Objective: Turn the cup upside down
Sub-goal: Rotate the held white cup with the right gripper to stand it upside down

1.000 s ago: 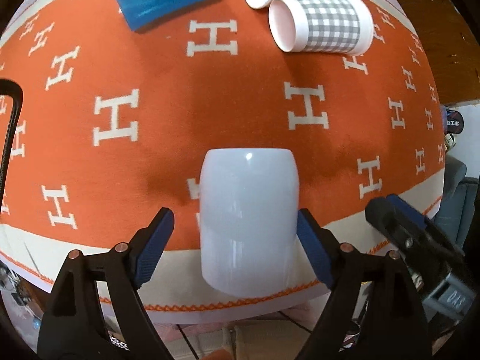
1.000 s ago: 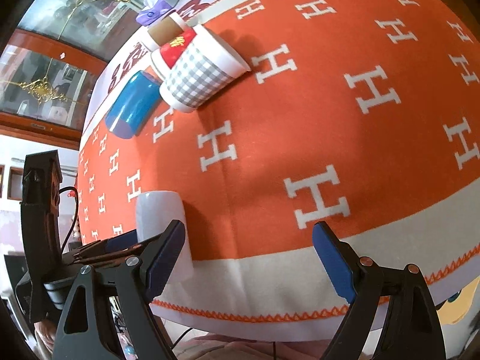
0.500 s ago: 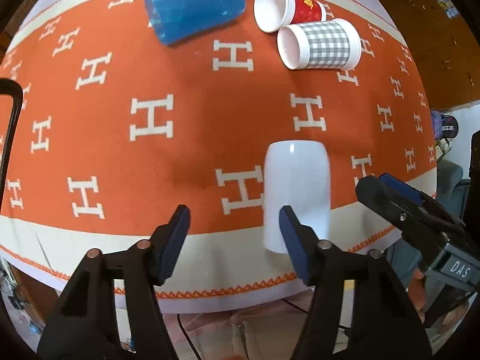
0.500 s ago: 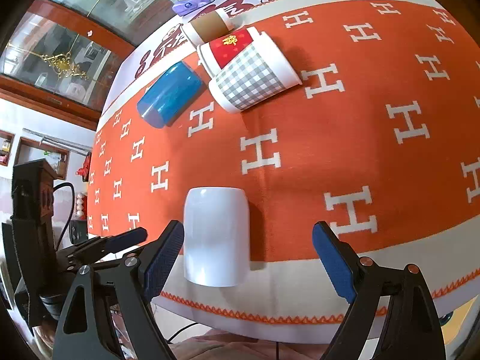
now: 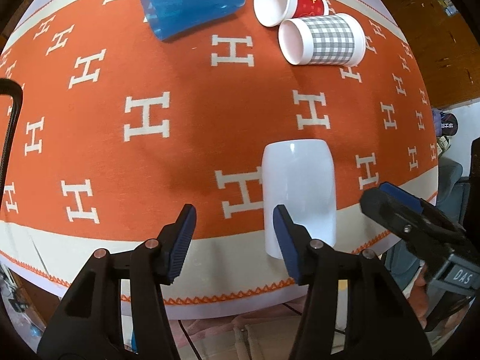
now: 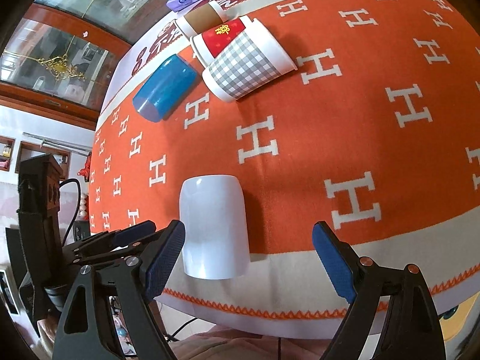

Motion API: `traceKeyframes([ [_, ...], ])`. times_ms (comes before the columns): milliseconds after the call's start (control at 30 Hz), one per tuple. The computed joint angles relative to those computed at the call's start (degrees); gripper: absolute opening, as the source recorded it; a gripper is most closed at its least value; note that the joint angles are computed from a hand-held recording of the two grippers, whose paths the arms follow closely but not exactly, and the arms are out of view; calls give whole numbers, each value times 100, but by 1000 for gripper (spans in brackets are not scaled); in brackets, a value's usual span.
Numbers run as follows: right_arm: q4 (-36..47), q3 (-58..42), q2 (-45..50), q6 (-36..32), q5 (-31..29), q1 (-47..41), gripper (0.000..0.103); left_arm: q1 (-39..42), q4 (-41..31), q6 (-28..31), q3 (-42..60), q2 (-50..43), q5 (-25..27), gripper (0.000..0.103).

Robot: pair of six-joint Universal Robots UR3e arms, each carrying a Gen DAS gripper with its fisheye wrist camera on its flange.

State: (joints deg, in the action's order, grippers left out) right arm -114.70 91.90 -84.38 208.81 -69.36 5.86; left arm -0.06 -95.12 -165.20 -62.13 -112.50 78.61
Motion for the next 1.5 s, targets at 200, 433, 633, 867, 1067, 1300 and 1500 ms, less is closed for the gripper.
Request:
traceKeyframes([
  [200, 108, -125, 10, -102, -29, 51, 89, 77, -5, 88, -57, 62, 13, 50],
  [433, 185, -276, 134, -231, 63, 131, 89, 188, 77, 206, -249, 259, 44, 50],
  [633, 252, -425, 345, -460, 391, 141, 89, 387, 474, 358, -717, 647, 50, 52],
  [867, 246, -626, 871, -717, 927, 95, 89, 843, 1275, 332, -1628, 1184, -141, 58],
  [1067, 193, -922, 1465, -940, 1142, 100, 86, 1021, 1446, 407, -1940, 1265, -103, 58],
  [1300, 137, -1384, 2177, -1099, 1487, 185, 64, 1137, 1571, 534, -2159, 1363, -74, 58],
  [1500, -309, -1343, 2072, -953, 1176, 348, 63, 1180, 1823, 537, -2363, 1531, 29, 58],
])
